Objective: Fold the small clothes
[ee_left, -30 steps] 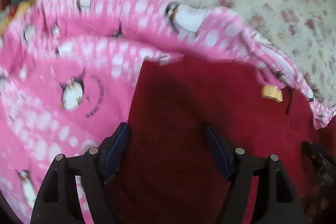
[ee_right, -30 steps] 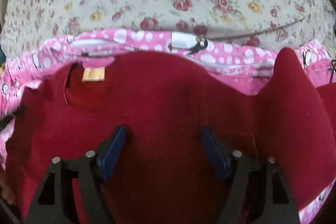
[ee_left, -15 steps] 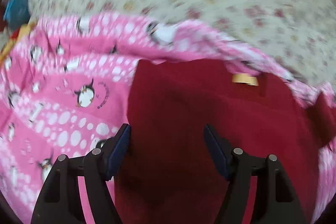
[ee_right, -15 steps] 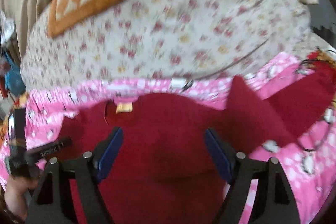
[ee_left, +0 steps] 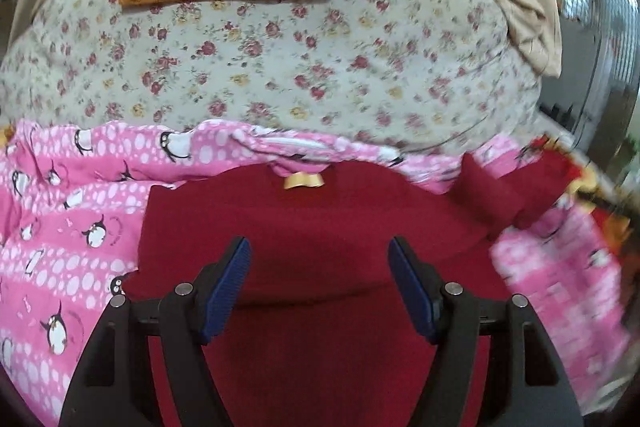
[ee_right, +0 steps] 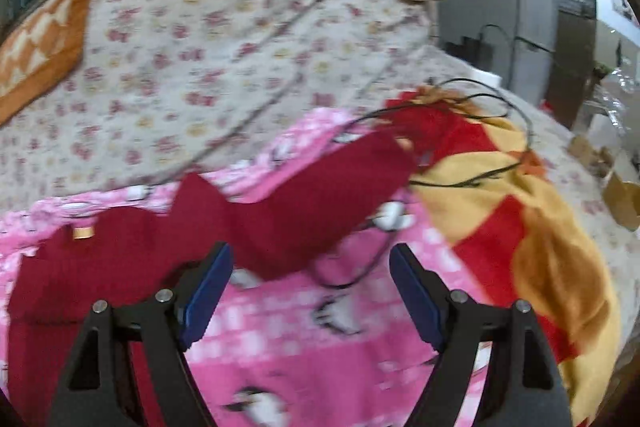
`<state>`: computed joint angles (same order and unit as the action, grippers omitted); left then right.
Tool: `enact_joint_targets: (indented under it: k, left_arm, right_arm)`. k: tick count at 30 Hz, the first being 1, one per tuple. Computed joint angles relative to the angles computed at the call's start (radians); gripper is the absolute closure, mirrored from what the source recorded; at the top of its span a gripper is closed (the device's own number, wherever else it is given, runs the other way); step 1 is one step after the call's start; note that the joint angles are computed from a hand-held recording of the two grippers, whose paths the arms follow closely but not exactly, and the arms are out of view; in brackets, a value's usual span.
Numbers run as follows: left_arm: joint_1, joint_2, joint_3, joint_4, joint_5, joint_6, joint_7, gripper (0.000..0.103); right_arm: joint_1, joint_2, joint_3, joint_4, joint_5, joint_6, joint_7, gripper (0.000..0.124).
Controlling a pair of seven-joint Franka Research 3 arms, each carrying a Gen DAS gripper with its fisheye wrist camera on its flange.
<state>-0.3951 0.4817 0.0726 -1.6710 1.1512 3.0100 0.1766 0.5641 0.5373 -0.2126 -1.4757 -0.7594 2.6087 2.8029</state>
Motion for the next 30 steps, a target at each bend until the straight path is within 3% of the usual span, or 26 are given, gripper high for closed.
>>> enact_joint_targets:
  k: [1,2,3,4,7,10,13,17,18,20,22,24,27,29,30]
  left_arm:
    - [0.006,0.018,-0.013,0.009,-0.04,-0.046,0.032,0.05]
    - [0.046,0.04,-0.062,0.023,-0.15,-0.057,0.119,0.053]
    - [0.098,0.053,-0.121,0.029,-0.279,-0.038,0.229,0.053]
    - [0.122,0.065,-0.145,0.04,-0.338,-0.018,0.269,0.053]
    - [0.097,0.078,-0.119,0.06,-0.364,-0.026,0.271,0.053]
    - [0.127,0.09,-0.164,0.062,-0.461,-0.029,0.359,0.053]
    - [0.135,0.086,-0.177,0.047,-0.533,-0.024,0.402,0.053]
    - [0.13,0.078,-0.172,0.026,-0.606,-0.012,0.445,0.053]
    - [0.127,0.079,-0.169,0.026,-0.622,-0.013,0.457,0.053]
    - [0.125,0.082,-0.172,0.03,-0.653,-0.017,0.482,0.053]
    - [0.127,0.087,-0.179,0.036,-0.681,-0.023,0.509,0.053]
    - [0.132,0.094,-0.189,0.043,-0.706,-0.03,0.539,0.053]
    - [0.127,0.1,-0.189,0.051,-0.733,-0.039,0.562,0.053]
    - [0.123,0.1,-0.183,0.05,-0.745,-0.041,0.569,0.053]
    - [0.117,0.099,-0.176,0.05,-0.746,-0.041,0.567,0.053]
  right_arm:
    - [-0.013,0.01,0.005,0.011,0.012,-0.015,-0.032,0.04]
    - [-0.016,0.019,0.006,0.023,0.017,-0.026,-0.049,0.04]
    - [-0.024,0.033,0.004,0.037,0.02,-0.038,-0.073,0.04]
    - [-0.029,0.049,0.001,0.054,0.023,-0.05,-0.093,0.04]
    - [-0.031,0.075,-0.02,0.078,0.015,-0.054,-0.103,0.04]
    - [-0.047,0.099,-0.026,0.098,0.028,-0.021,-0.117,0.04]
    - [-0.064,0.1,-0.044,0.071,0.037,0.115,-0.106,0.041]
    - [-0.027,0.104,-0.176,0.014,-0.009,0.372,0.022,0.042]
    - [-0.059,0.11,-0.158,0.009,0.006,0.439,0.001,0.042]
    - [-0.156,0.122,-0.048,0.015,0.107,0.469,-0.162,0.044]
    - [-0.18,0.131,-0.023,0.027,0.124,0.44,-0.202,0.053]
    - [-0.243,0.144,0.044,0.034,0.2,0.452,-0.255,0.06]
    - [-0.252,0.169,0.043,0.066,0.268,0.449,-0.269,0.063]
    - [-0.289,0.181,0.093,0.084,0.311,0.443,-0.33,0.074]
    - [-0.32,0.19,0.14,0.1,0.335,0.429,-0.382,0.085]
